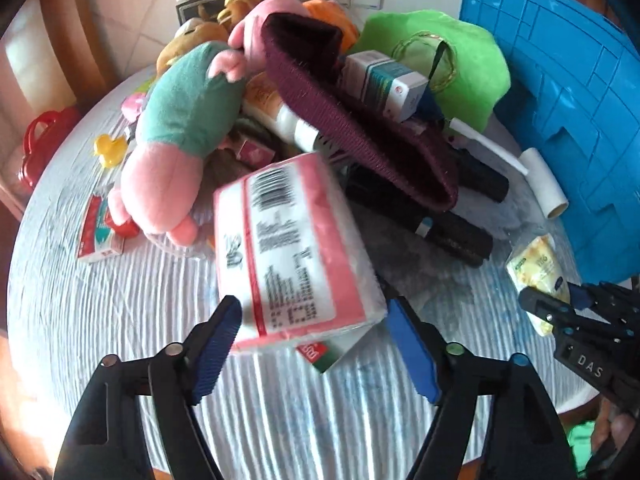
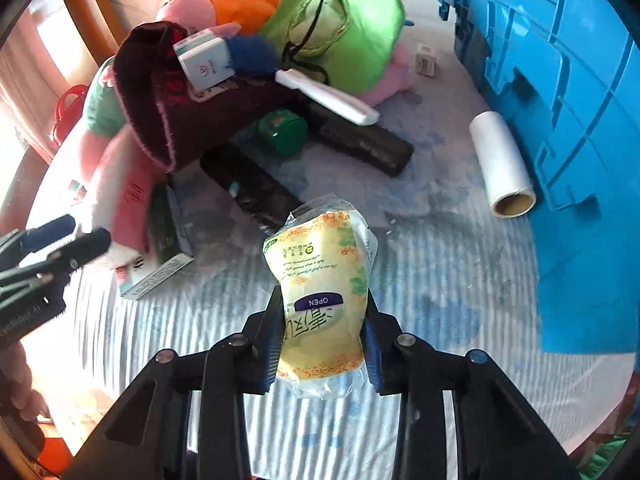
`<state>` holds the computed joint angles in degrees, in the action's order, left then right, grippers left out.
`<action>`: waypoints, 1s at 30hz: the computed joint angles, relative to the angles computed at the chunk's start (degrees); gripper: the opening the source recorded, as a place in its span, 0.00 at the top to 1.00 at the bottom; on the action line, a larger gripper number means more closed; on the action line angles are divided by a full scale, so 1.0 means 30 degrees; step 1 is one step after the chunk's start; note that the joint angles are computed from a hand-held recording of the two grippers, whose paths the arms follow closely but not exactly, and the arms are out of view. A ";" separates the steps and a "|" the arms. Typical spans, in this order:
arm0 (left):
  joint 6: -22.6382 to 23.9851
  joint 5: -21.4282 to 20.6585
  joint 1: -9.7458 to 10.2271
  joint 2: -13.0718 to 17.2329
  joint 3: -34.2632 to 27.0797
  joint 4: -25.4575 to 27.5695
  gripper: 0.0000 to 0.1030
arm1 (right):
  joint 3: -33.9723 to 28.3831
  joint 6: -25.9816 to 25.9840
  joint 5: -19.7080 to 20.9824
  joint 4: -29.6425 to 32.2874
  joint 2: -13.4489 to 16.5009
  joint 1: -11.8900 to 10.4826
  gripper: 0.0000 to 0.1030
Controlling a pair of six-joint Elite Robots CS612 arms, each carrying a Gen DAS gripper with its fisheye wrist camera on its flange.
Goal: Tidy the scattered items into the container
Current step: 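Grasp the pink tissue pack with the left gripper while the right grasps the yellow pouch, then lift the tissue pack and yellow pouch and carry both over the crate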
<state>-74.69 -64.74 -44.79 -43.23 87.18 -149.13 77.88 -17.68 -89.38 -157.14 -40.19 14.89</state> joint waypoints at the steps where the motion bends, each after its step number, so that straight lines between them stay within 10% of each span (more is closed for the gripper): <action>1: -0.0314 -0.0093 -0.0027 -0.0093 0.0280 -0.0080 0.24 | 0.0217 -0.0006 0.0016 -0.0044 -0.0069 0.0063 0.67; 6: -0.0737 -0.0152 -0.0070 -0.0454 0.1081 -0.1223 0.21 | -0.0071 -0.0278 0.0063 0.0304 0.0104 0.0264 0.67; 16: 0.0902 -0.0385 0.0471 0.0651 -0.1161 0.2144 0.10 | -0.0208 -0.0891 -0.0156 -0.0120 0.0076 0.0838 0.67; 20: 0.0748 -0.2582 0.0967 0.0731 -0.0332 -0.0414 0.11 | -0.0524 -0.1062 -0.0222 -0.0235 0.0237 0.1041 0.67; 30: 0.0777 0.0580 0.0164 -0.0378 0.0956 -0.0563 0.15 | -0.0363 -0.1309 -0.0549 -0.1061 0.0104 0.1468 0.67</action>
<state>-72.35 -63.00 -44.30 -44.36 90.05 -150.82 76.79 -21.61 -91.03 -160.32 -39.88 19.29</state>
